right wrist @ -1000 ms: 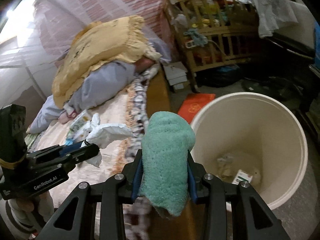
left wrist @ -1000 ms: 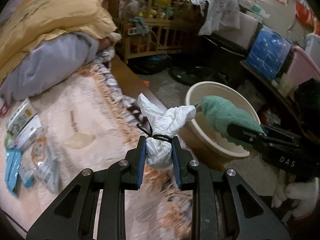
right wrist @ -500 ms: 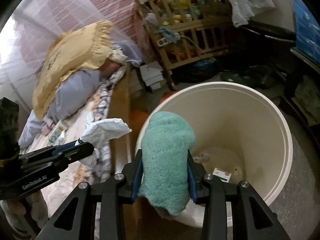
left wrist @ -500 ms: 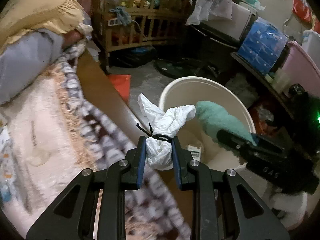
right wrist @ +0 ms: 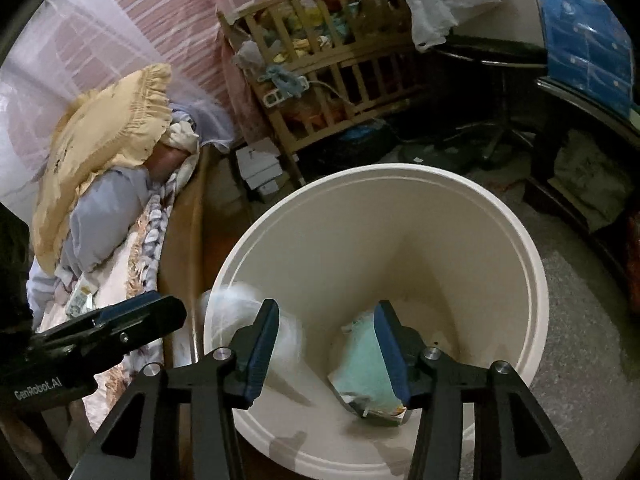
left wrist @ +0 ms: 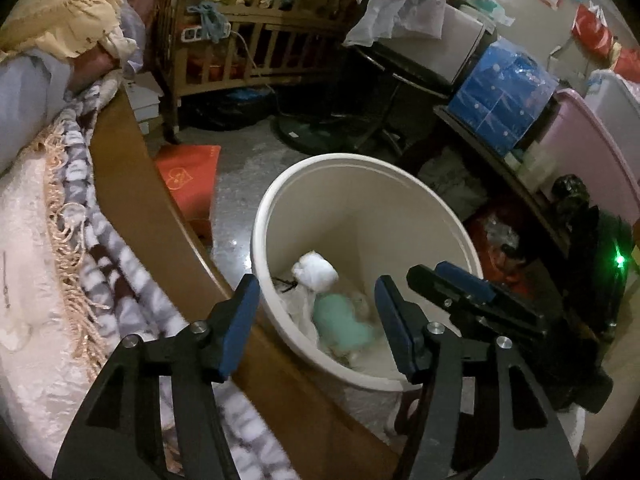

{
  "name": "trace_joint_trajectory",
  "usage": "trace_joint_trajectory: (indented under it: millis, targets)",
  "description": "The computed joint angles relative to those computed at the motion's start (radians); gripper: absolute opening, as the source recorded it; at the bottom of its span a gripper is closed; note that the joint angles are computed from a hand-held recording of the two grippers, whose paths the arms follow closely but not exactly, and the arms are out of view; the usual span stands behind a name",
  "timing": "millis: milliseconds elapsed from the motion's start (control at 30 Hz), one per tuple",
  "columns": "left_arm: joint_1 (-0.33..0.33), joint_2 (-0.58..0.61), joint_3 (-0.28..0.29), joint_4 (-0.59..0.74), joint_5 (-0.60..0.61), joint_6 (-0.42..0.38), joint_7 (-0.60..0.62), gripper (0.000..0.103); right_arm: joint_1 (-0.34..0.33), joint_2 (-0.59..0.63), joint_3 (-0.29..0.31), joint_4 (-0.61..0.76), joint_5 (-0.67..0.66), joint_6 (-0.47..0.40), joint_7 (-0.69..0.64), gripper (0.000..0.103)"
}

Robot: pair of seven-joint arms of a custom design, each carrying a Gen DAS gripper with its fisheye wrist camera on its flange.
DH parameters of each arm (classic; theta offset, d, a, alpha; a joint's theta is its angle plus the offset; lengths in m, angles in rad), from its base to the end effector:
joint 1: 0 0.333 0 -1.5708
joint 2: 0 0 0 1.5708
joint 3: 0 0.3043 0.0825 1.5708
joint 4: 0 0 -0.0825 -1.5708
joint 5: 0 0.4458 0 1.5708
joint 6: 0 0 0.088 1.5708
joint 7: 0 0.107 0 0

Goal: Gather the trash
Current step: 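Move both open tools back over the trash on the bed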

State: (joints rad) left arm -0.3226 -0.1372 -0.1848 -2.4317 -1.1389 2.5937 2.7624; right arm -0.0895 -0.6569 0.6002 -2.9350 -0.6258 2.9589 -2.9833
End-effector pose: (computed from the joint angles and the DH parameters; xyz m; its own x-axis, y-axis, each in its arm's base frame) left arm 0.4784 -0.2446 0.3268 -0.7419 -0.5985 0.3023 -0.6363 0.4861 -0.5991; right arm 0.3542 0.1895 0.3109 -0.4626 -0.8328 -0.3039 -0.5644 0.5410 -0.6235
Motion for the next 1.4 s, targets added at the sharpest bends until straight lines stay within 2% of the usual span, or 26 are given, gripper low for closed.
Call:
trace_joint_trajectory:
  millis: [200,333,433,533,767,967,1200,1400]
  targets:
    - [0.001,-0.048,0.013,-0.050,0.025,0.067,0.004,0.059,0.008,0.042,-0.003,0.026,-0.007,0.009,-0.019,0.048]
    - [-0.006,-0.095,0.034,-0.098,0.028,0.129,0.027,0.059,0.007,0.071,0.016,0.061,-0.024,0.002,-0.020,0.049]
    - [-0.007,-0.126,0.063,-0.130,0.035,0.158,0.043,0.059,0.014,0.089,0.021,0.086,-0.043,-0.001,-0.013,0.056]
    - [-0.005,-0.151,0.092,-0.152,0.038,0.174,0.056,0.059,0.027,0.109,0.023,0.117,-0.063,-0.008,-0.005,0.057]
    - [0.023,-0.203,0.164,-0.193,0.038,0.187,0.089,0.059,0.045,0.215,0.042,0.249,-0.170,-0.033,0.038,0.058]
    - [0.066,-0.233,0.214,-0.211,0.046,0.185,0.104,0.059,0.066,0.353,0.046,0.390,-0.299,-0.066,0.082,0.063]
    - [0.111,-0.269,0.273,-0.230,0.035,0.187,0.175,0.059,0.134,0.512,0.019,0.539,-0.410,-0.116,0.098,0.063]
    - [0.169,-0.249,0.314,-0.215,0.015,0.181,0.232,0.059,0.220,0.629,-0.030,0.656,-0.432,-0.152,0.039,0.064]
